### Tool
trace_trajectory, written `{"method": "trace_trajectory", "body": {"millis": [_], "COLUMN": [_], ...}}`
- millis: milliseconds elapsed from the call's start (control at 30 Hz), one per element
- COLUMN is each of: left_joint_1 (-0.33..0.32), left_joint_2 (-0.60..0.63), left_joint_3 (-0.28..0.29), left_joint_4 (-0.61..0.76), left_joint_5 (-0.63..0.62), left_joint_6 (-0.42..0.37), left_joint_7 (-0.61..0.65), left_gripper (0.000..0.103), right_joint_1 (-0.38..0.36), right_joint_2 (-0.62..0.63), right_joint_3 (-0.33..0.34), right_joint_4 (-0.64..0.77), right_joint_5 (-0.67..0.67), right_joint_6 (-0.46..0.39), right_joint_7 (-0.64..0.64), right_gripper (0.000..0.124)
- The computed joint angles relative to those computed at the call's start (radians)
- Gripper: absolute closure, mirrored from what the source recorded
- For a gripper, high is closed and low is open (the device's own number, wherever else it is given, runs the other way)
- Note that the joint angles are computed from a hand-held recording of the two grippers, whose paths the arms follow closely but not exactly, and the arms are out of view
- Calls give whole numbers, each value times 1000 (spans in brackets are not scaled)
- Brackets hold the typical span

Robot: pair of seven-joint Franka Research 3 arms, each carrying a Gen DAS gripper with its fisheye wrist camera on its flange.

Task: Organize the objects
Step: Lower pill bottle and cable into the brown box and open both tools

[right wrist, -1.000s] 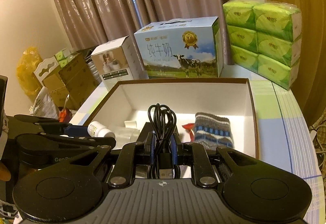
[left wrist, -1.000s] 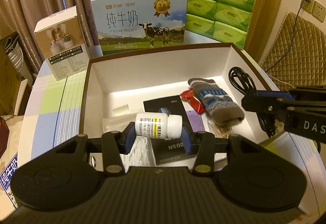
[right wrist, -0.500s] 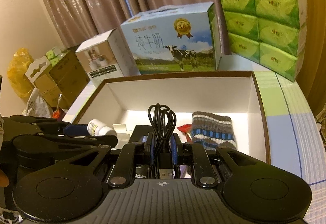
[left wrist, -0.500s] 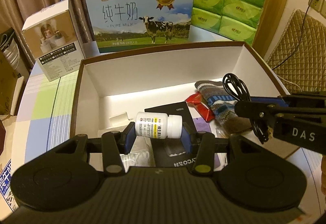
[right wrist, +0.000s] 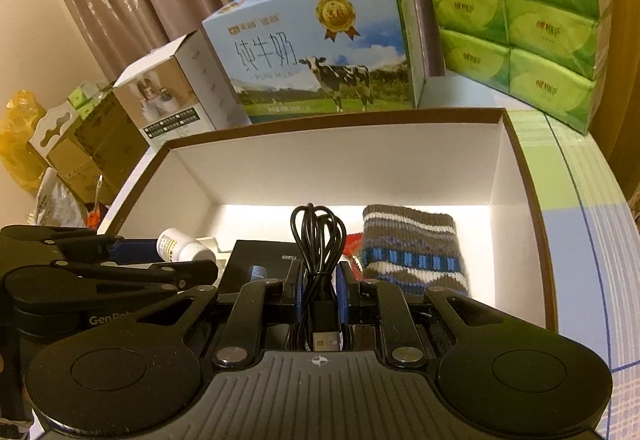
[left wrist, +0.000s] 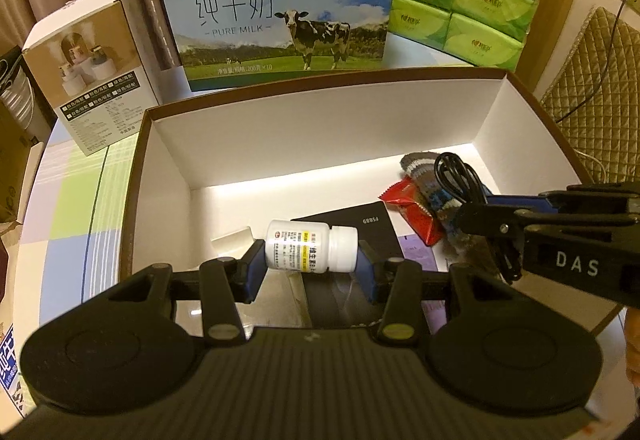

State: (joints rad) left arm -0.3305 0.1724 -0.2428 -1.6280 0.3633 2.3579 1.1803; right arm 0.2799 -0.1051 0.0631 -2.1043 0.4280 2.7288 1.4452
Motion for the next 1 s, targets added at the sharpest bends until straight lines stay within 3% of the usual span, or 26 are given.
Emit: {"method": "trace_trajectory", "body": {"millis": [567,1000], "left_joint_1": [4,5], "left_joint_2": [44,46], "left_joint_3": [9,11], "left_joint_4": [45,41], "left_joint_5": [-5,-1], "left_joint_6": [-8,1], "left_joint_7": [15,18], "left_gripper": [61,62], "right_joint_1": [-10,-13], "right_joint_2": [88,73], "right_joint_3": [1,-1], "right_joint_4": [85,69], "right_joint_5": [-30,-13], "right_joint_6": [-21,-16], "right_joint_7": [49,31], "right_gripper": [110,97]}}
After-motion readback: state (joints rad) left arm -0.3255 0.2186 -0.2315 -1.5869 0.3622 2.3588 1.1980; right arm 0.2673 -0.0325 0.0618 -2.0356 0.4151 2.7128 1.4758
